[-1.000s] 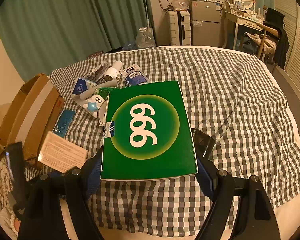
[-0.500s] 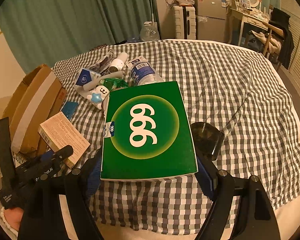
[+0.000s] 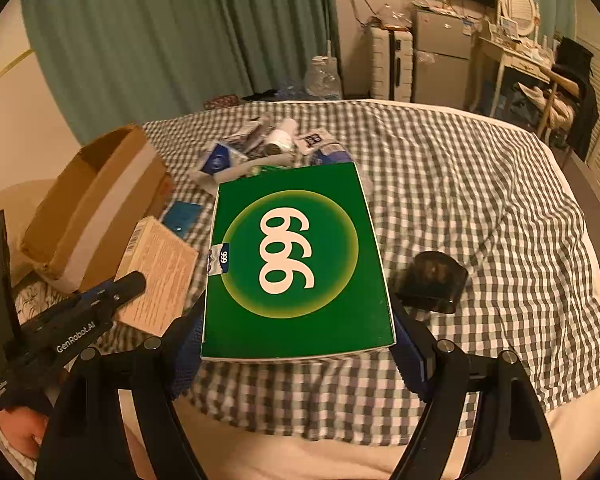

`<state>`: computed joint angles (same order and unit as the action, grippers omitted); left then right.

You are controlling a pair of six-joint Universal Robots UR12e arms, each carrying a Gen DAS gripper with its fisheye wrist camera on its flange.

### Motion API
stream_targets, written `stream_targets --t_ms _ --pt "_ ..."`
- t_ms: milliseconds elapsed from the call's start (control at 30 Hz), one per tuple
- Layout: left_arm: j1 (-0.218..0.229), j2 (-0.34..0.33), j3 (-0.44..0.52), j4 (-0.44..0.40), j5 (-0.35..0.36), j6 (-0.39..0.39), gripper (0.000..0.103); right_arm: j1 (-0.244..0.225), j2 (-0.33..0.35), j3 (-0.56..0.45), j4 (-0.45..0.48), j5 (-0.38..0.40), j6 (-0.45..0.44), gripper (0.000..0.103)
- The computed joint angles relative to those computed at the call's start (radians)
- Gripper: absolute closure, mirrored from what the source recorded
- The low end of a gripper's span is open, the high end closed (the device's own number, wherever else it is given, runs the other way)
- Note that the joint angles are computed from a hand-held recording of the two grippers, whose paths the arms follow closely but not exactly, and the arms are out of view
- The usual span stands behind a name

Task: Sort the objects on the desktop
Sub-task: 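Carry both boxes to the cardboard box and open both grippers to drop them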

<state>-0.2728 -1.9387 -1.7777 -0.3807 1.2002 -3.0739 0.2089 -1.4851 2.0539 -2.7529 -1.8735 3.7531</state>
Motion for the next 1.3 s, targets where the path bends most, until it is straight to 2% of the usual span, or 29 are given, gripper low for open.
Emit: stream_targets --t_ms 200,300,533,733,833,1033,1200,1300 --pt "0.026 0.026 -0.012 0.02 -0.025 -0.017 0.073 0.027 0.009 -0.031 -0.001 -0.002 -0.008 0.024" --pt "0.044 0.04 -0.013 0.068 -0.041 -0.032 0.073 0.042 0.018 -0.062 -0.001 -0.008 -0.029 0.024" --pt "0.075 0.052 0.032 0.116 -0.057 -0.009 0.073 0.085 0.064 -0.156 -0.027 -0.034 -0.107 0.024" --pt "0.108 0.052 0.067 0.129 -0.039 0.029 0.073 0.106 0.124 -0.25 -0.056 -0.013 -0.171 0.024" --pt "0.131 0.046 0.083 0.12 -0.032 0.018 0.073 0.109 0.161 -0.303 -0.064 0.029 -0.207 0.024" --pt "0.157 0.014 0.126 0.099 0.056 0.02 0.073 0.097 0.231 -0.398 -0.067 0.153 -0.215 0.024" --pt "0.175 -0.012 0.146 0.072 0.11 -0.006 0.073 0.084 0.297 -0.477 -0.024 0.258 -0.201 0.024" --pt "0.179 -0.026 0.157 0.04 0.134 -0.008 0.073 0.091 0.33 -0.508 -0.02 0.273 -0.21 0.021"
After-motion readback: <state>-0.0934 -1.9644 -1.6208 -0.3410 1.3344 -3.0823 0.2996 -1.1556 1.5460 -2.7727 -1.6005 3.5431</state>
